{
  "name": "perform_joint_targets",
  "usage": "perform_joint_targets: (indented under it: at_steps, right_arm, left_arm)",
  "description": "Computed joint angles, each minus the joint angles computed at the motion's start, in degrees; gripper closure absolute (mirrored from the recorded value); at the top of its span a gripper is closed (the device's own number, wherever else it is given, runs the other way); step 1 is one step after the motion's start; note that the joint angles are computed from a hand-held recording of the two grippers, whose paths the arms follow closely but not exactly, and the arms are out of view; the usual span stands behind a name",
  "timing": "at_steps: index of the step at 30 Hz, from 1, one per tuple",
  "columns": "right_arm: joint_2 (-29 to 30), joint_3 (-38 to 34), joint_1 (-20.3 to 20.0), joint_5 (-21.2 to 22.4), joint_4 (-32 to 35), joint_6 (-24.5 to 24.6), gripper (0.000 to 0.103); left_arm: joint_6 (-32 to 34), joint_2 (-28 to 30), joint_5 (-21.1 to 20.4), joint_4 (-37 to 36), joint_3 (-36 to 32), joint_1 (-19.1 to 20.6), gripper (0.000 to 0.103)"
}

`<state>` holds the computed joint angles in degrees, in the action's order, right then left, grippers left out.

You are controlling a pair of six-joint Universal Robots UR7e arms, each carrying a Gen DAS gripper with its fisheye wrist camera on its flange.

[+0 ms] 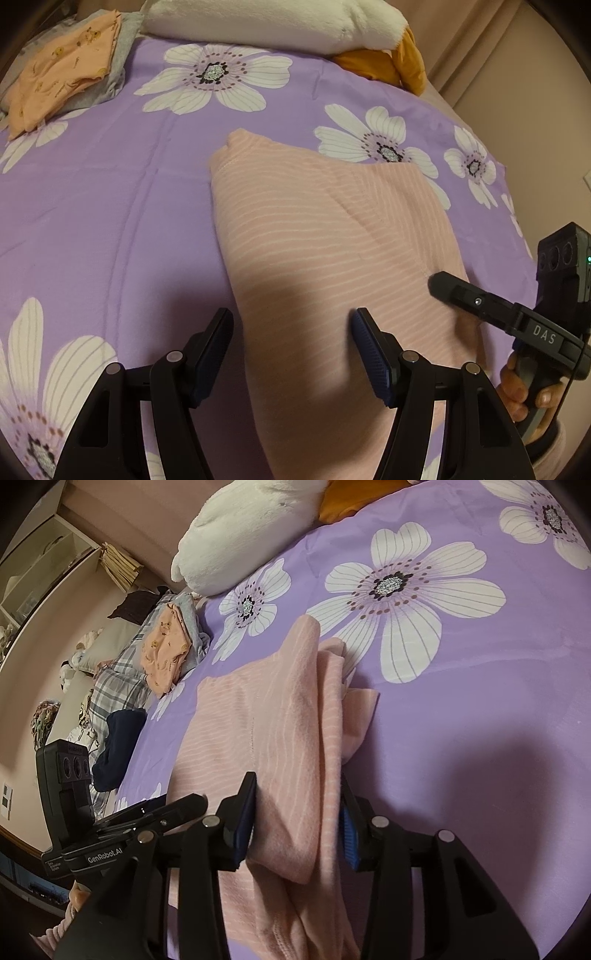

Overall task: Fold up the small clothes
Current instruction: 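Open the right tool and release the folded shirt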

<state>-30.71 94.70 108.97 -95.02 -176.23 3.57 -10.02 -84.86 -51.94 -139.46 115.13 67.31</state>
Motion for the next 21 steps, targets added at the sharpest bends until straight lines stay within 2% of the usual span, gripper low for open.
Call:
perform_joint_targets:
  at_steps: [21]
  right_arm:
    - [-1.62,1.84,0.11,-3.50,-1.89,0.67,0.052]
  left_arm:
    - [-0.01,-1.06,2.24,0.16,1.60,-0.89,0.037]
